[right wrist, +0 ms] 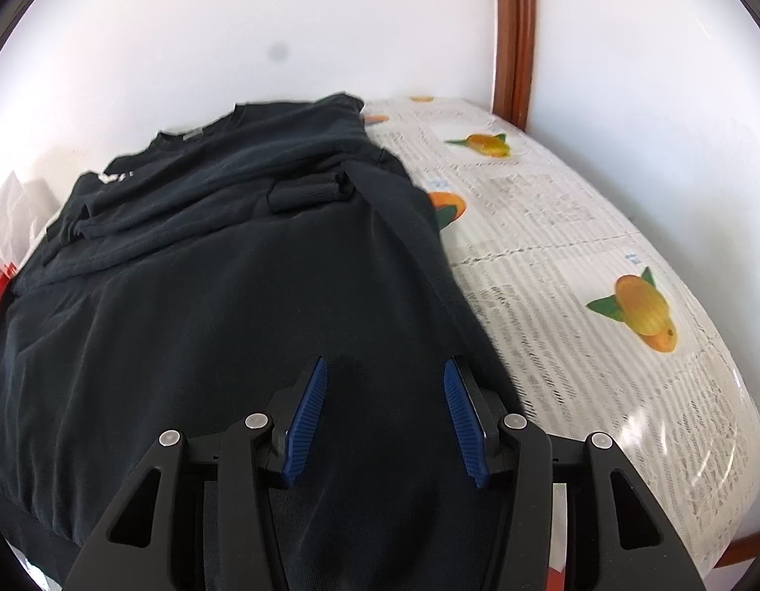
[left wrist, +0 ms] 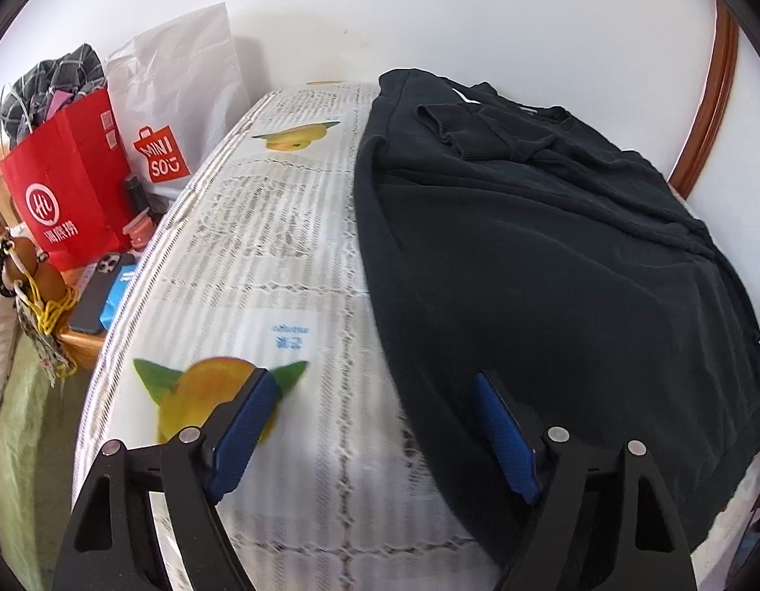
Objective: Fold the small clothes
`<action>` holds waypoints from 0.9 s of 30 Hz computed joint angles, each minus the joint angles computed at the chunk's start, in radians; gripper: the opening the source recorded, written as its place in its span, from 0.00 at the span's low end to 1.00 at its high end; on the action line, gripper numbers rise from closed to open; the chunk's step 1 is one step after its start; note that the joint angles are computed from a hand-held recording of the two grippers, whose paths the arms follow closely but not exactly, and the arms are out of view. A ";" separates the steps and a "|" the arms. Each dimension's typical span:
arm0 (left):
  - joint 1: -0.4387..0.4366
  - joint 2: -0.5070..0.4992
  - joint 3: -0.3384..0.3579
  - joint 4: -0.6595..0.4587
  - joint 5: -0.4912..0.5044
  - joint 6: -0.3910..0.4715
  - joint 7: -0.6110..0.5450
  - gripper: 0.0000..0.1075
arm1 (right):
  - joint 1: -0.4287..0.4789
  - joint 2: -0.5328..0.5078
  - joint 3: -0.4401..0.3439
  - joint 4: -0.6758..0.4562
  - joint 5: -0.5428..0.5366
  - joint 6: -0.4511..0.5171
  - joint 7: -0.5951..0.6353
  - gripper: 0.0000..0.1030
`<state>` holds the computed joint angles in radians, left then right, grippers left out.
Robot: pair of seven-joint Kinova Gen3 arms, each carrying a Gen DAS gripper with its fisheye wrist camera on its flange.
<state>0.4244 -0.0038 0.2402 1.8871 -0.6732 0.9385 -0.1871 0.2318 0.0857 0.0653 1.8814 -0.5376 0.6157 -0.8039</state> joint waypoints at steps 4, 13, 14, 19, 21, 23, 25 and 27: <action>0.004 0.004 0.006 -0.016 0.035 -0.025 -0.054 0.61 | 0.016 -0.049 0.020 0.021 -0.023 -0.018 0.085 0.49; 0.033 0.039 -0.011 -0.080 0.082 0.014 -0.100 0.38 | 0.094 0.062 0.021 -0.107 -0.012 0.168 0.051 0.50; 0.039 0.041 -0.008 -0.081 0.075 0.024 -0.096 0.38 | 0.099 0.066 0.015 -0.102 -0.024 0.165 0.061 0.51; 0.052 0.032 -0.005 -0.084 0.090 0.057 -0.091 0.27 | 0.070 0.057 -0.002 -0.073 -0.025 0.115 0.073 0.46; 0.051 0.019 -0.003 -0.076 0.105 0.051 -0.095 0.15 | 0.062 0.051 -0.008 -0.069 -0.026 0.124 0.086 0.20; 0.048 0.003 0.002 -0.061 0.105 0.047 -0.079 0.08 | 0.071 0.035 -0.015 -0.054 -0.062 0.143 0.132 0.11; 0.041 -0.019 0.007 -0.041 0.113 0.039 -0.070 0.07 | 0.063 0.009 -0.014 -0.013 -0.075 0.100 0.174 0.09; 0.032 -0.043 0.017 -0.027 0.123 0.043 -0.059 0.06 | 0.058 -0.007 0.000 0.005 -0.084 0.092 0.198 0.09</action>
<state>0.4561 -0.0466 0.2567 1.8604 -0.5500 0.9813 -0.2460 0.2896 0.0786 0.0651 1.8860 -0.6216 0.7077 -0.6064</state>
